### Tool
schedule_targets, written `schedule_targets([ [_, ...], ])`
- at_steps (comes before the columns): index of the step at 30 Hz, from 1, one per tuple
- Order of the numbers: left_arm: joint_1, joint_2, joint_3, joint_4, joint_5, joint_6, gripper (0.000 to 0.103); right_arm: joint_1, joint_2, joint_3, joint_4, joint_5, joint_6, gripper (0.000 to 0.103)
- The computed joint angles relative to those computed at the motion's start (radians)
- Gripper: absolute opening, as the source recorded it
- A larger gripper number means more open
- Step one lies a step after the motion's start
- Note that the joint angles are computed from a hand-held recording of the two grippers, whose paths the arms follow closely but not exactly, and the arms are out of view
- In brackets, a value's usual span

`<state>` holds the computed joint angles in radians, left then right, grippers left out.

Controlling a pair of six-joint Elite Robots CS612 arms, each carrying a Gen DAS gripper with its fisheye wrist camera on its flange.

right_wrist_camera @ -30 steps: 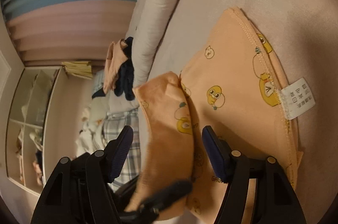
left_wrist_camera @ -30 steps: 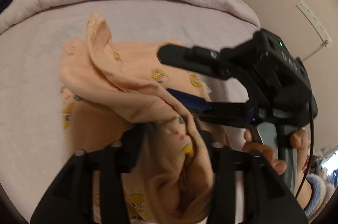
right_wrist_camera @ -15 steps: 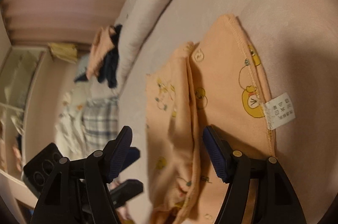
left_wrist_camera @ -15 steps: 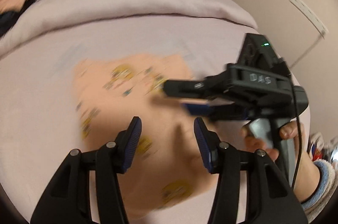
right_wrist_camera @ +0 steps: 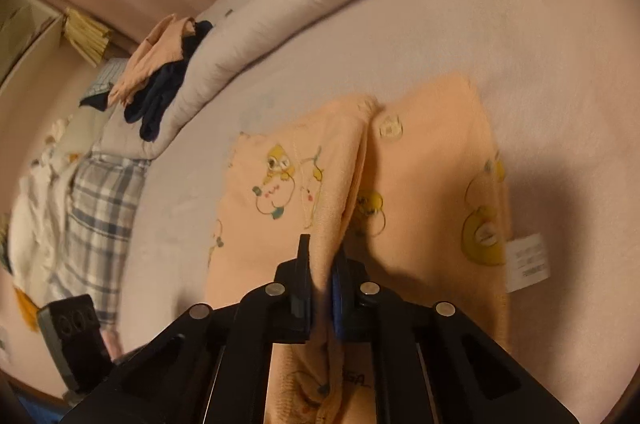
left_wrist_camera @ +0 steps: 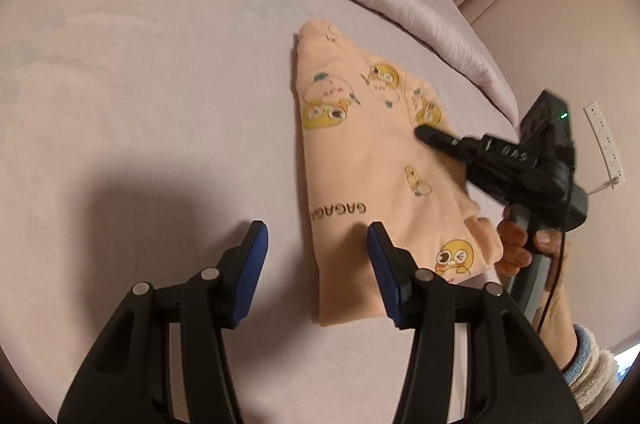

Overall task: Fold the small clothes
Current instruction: 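Open the left tool and release the folded edge onto the shirt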

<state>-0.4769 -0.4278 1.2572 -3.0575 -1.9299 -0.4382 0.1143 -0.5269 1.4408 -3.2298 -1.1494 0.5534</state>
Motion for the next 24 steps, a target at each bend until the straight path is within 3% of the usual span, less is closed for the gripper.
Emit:
schedule_targets([
  [5,-0.008,-0.005,0.001,0.002,-0.028,0.035,0.053,0.0,-0.041,0.048,-0.045,-0.102,-0.039,0.008],
  [10,-0.017,0.002,-0.02,0.019,-0.037,0.051,0.054,-0.01,-0.053,0.082,-0.006,-0.184,-0.024,0.008],
  [14,-0.026,-0.002,-0.027,0.026,-0.026,0.079,0.054,-0.02,-0.036,0.07,0.048,-0.147,-0.029,0.008],
  [16,-0.035,0.002,-0.041,0.025,-0.01,0.088,0.054,-0.024,-0.036,0.073,0.025,-0.133,-0.008,0.008],
  [18,-0.043,0.003,-0.05,0.021,0.004,0.103,0.053,-0.02,-0.045,0.08,0.015,-0.155,-0.011,0.011],
  [22,-0.055,0.014,-0.077,0.028,0.033,0.131,0.053,0.008,-0.079,0.12,-0.012,-0.294,-0.104,0.016],
  [24,-0.062,0.016,-0.082,0.026,0.062,0.142,0.051,0.017,-0.09,0.139,-0.051,-0.317,-0.159,0.016],
])
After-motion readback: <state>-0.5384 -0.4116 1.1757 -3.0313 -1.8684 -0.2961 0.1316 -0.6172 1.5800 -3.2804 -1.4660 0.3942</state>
